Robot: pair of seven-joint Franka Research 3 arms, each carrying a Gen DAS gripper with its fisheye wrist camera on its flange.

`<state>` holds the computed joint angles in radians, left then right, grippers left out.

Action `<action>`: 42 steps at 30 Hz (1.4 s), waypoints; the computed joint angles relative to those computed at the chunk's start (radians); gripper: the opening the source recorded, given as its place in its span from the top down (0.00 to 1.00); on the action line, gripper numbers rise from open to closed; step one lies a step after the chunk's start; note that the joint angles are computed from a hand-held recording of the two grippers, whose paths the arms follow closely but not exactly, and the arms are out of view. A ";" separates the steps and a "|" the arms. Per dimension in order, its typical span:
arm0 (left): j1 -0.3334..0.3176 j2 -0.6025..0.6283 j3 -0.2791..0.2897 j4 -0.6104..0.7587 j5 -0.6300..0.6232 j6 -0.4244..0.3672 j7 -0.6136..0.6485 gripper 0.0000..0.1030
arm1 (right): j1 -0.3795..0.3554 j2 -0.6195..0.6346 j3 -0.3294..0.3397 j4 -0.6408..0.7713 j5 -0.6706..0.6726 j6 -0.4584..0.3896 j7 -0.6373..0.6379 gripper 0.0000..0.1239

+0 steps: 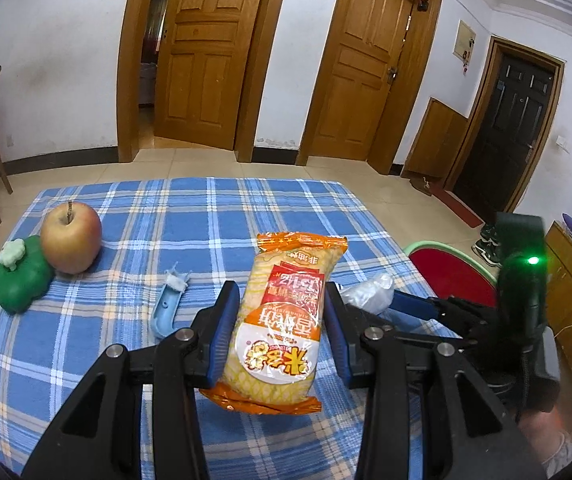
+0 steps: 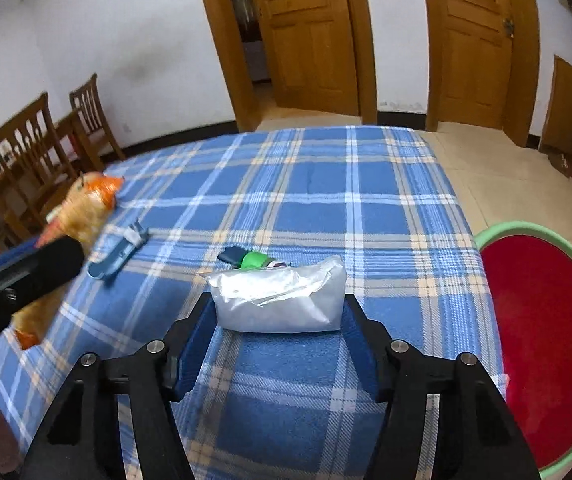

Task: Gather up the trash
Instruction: 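Carry the bread bag and plastic bag over the basin with both tools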

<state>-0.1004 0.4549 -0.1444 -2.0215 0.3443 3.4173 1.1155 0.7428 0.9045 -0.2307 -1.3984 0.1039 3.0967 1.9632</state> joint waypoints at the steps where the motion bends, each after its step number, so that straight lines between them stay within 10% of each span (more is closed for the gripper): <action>1: -0.001 0.002 -0.003 0.004 0.002 -0.003 0.000 0.59 | -0.007 -0.017 0.008 -0.032 0.005 0.031 -0.003 0.49; 11: -0.012 0.044 -0.063 0.076 0.023 -0.030 -0.006 0.59 | 0.025 -0.168 -0.022 -0.364 0.227 0.383 -0.040 0.49; 15: -0.046 0.055 -0.061 0.104 0.026 -0.030 -0.004 0.59 | -0.084 -0.209 0.086 -0.437 0.227 0.487 -0.034 0.49; 19: -0.062 0.079 -0.079 0.148 0.039 -0.058 0.006 0.59 | -0.122 -0.234 0.124 -0.471 0.261 0.486 -0.076 0.49; 24: -0.068 0.112 -0.109 0.190 0.047 -0.075 0.018 0.59 | 0.027 -0.233 -0.019 -0.468 0.464 0.433 -0.235 0.49; 42: -0.115 0.320 -0.250 0.458 -0.002 -0.246 0.170 0.59 | -0.322 -0.344 0.308 -0.718 0.455 0.636 -0.262 0.48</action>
<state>-0.2159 0.7754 -0.3948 -1.5631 0.3423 3.1712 1.2855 0.4208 0.5602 0.0777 -2.1164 0.5586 3.7324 1.7012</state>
